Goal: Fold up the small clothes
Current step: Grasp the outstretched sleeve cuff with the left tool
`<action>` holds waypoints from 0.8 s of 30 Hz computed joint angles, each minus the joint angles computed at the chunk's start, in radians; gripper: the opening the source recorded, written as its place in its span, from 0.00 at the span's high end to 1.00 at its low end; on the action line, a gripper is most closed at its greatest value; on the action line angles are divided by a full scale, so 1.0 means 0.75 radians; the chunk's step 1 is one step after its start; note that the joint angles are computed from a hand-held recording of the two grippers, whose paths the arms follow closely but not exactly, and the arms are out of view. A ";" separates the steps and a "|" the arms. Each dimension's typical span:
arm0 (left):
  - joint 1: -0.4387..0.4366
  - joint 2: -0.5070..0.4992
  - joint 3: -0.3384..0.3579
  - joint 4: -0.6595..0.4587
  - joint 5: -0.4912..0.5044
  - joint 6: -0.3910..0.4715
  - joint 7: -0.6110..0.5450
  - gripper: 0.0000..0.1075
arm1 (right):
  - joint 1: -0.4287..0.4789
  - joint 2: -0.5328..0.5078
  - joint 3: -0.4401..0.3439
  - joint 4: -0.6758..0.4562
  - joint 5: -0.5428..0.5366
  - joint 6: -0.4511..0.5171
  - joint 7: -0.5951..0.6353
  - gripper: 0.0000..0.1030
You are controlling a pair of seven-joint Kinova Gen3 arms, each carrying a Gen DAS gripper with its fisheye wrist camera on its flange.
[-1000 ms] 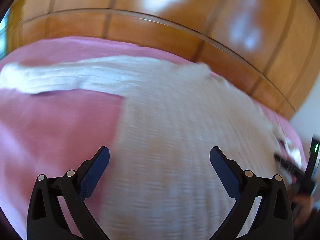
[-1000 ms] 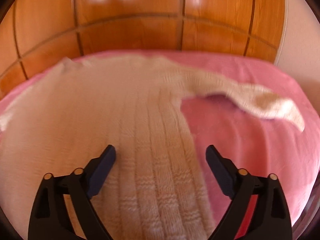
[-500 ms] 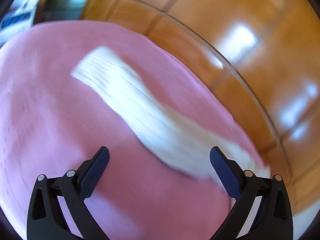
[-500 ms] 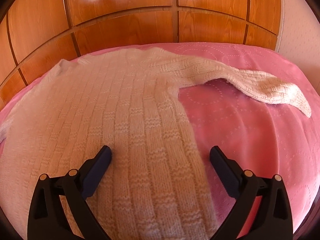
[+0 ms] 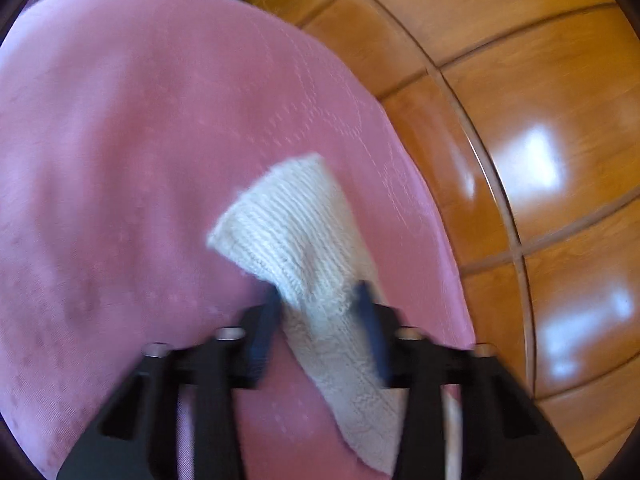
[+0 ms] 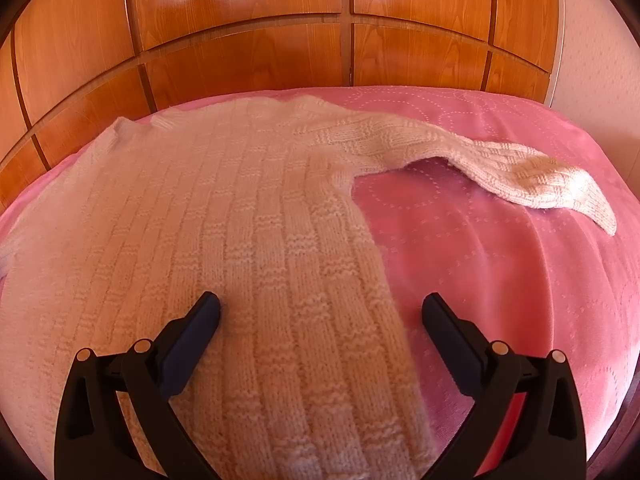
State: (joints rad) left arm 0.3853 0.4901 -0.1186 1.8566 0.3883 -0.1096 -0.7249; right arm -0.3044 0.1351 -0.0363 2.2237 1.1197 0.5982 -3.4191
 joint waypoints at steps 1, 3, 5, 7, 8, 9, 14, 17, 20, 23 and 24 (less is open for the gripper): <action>-0.037 -0.014 0.037 0.004 -0.053 -0.005 -0.003 0.87 | 0.001 0.001 0.000 -0.001 -0.001 -0.001 0.001 0.02; -0.039 -0.051 0.047 0.050 -0.145 -0.072 0.050 0.89 | 0.000 0.000 0.000 -0.001 -0.002 0.000 0.003 0.02; -0.040 -0.111 0.042 0.130 -0.213 -0.170 0.154 0.89 | 0.001 0.000 0.000 -0.003 -0.004 0.001 0.006 0.02; 0.038 -0.159 -0.046 0.193 -0.201 -0.195 0.202 0.91 | 0.002 0.000 0.001 -0.003 -0.005 0.000 0.008 0.02; 0.087 -0.167 -0.099 0.201 -0.174 -0.175 0.194 0.91 | 0.002 -0.002 0.001 -0.002 -0.005 -0.001 0.009 0.02; 0.136 -0.170 -0.151 0.202 -0.140 -0.133 0.164 0.92 | 0.002 -0.001 0.001 -0.003 -0.005 0.000 0.009 0.02; 0.190 -0.102 -0.211 0.168 -0.062 -0.025 0.072 0.46 | 0.007 -0.004 0.002 -0.004 -0.012 -0.006 0.020 0.02; 0.305 -0.076 -0.338 0.125 0.008 -0.024 0.038 0.33 | 0.005 -0.001 0.002 -0.005 -0.011 -0.006 0.015 0.02; 0.419 -0.015 -0.505 0.014 0.037 0.127 0.050 0.45 | 0.005 -0.002 0.003 -0.004 -0.011 -0.006 0.017 0.02; 0.519 0.063 -0.652 -0.114 -0.082 0.290 0.183 0.94 | 0.006 -0.003 0.003 -0.005 -0.013 -0.007 0.020 0.02; 0.576 0.069 -0.714 -0.132 -0.133 0.344 0.236 0.94 | 0.007 -0.003 0.003 -0.004 -0.014 -0.008 0.021 0.02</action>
State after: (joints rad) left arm 0.8177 0.5415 -0.6541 1.7573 0.2883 0.1482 -0.5481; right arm -0.2992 0.1325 -0.0337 2.2204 1.1093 0.5925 -3.4030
